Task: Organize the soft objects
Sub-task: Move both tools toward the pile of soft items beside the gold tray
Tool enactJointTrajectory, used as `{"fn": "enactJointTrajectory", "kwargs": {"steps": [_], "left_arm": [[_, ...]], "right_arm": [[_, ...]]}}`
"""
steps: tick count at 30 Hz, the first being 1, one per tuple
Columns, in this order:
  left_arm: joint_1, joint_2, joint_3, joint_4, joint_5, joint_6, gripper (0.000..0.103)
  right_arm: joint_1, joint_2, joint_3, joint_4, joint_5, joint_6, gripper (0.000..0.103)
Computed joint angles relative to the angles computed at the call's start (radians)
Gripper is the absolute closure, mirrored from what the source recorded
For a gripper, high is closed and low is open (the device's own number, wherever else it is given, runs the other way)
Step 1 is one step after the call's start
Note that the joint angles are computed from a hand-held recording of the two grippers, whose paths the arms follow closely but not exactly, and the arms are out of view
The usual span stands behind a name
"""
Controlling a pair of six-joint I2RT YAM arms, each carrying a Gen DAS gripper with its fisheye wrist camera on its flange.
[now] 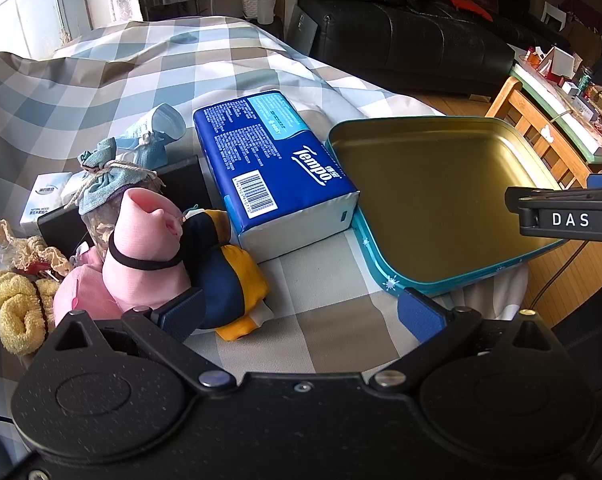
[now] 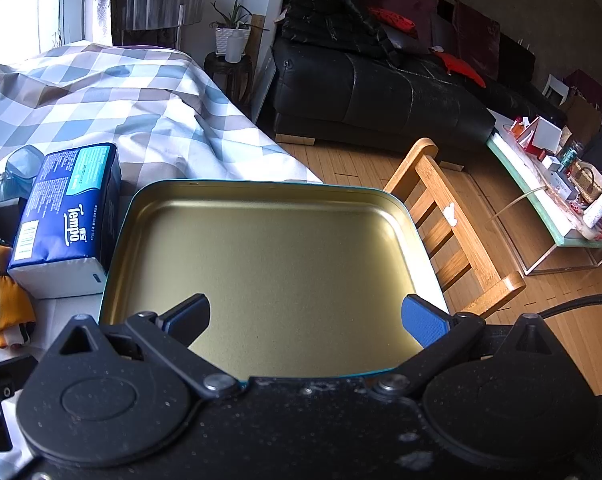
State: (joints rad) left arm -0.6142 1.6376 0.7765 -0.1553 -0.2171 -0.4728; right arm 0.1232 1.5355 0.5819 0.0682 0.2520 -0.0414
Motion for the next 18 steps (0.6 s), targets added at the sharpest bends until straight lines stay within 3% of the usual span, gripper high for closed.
{"fn": "enactJointTrajectory", "kwargs": {"steps": [18], "left_arm": [[0.037,-0.01,0.007,-0.023,0.09,0.012,0.004]], "right_arm": [[0.004,-0.031,-0.005,-0.031,-0.039,-0.006,0.001]]}}
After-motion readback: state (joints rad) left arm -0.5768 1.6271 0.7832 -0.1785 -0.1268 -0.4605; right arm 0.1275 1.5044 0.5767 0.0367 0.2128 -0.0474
